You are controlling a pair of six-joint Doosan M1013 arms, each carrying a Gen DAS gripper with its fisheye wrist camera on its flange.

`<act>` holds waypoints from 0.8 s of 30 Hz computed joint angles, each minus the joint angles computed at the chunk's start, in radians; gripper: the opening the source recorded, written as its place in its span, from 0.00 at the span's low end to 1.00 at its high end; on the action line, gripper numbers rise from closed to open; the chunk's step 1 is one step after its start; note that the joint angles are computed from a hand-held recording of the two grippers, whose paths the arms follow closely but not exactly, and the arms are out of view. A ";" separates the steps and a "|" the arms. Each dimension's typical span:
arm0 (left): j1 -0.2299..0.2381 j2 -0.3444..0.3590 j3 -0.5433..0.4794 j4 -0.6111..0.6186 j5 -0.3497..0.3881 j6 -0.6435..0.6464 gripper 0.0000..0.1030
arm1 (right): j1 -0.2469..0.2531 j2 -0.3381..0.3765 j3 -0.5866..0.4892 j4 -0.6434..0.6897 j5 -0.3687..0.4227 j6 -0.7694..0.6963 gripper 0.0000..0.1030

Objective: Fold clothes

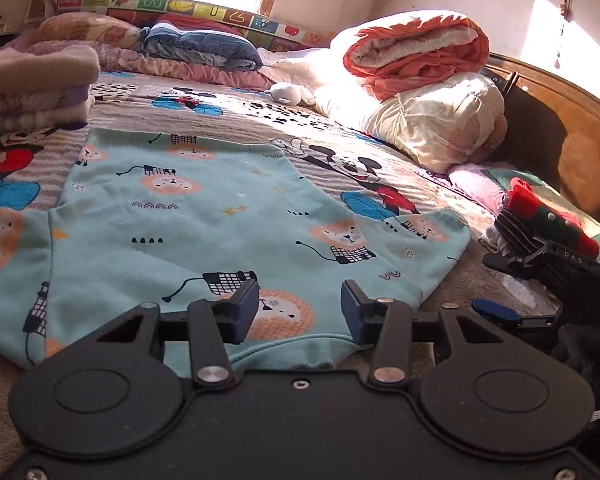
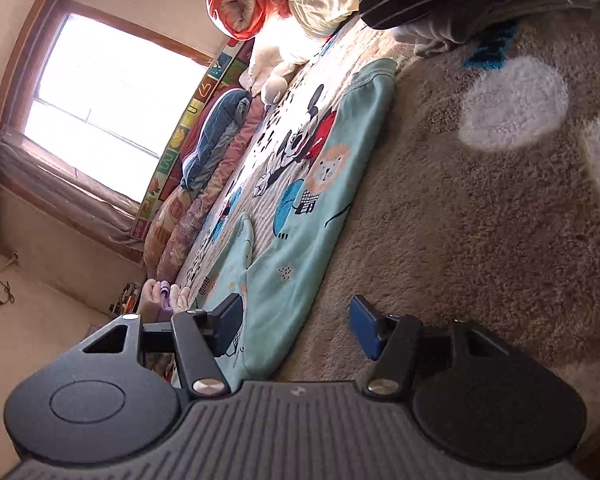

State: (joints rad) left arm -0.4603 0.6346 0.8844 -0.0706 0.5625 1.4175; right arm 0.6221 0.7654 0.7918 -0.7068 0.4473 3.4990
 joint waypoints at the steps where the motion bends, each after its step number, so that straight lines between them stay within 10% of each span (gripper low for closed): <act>1: -0.014 0.015 -0.027 0.073 0.017 -0.025 0.42 | -0.002 -0.001 0.011 -0.030 -0.021 0.046 0.58; 11: -0.097 0.146 -0.220 0.308 0.140 -0.014 0.39 | -0.024 0.015 0.015 -0.099 -0.126 0.131 0.62; 24: -0.123 0.134 -0.211 0.430 0.141 0.028 0.42 | -0.039 -0.010 0.108 -0.703 -0.192 0.925 0.65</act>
State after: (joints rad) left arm -0.5834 0.7689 0.6734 0.3598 0.7039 1.4454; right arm 0.5828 0.7555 0.8995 -1.4095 0.2550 4.4240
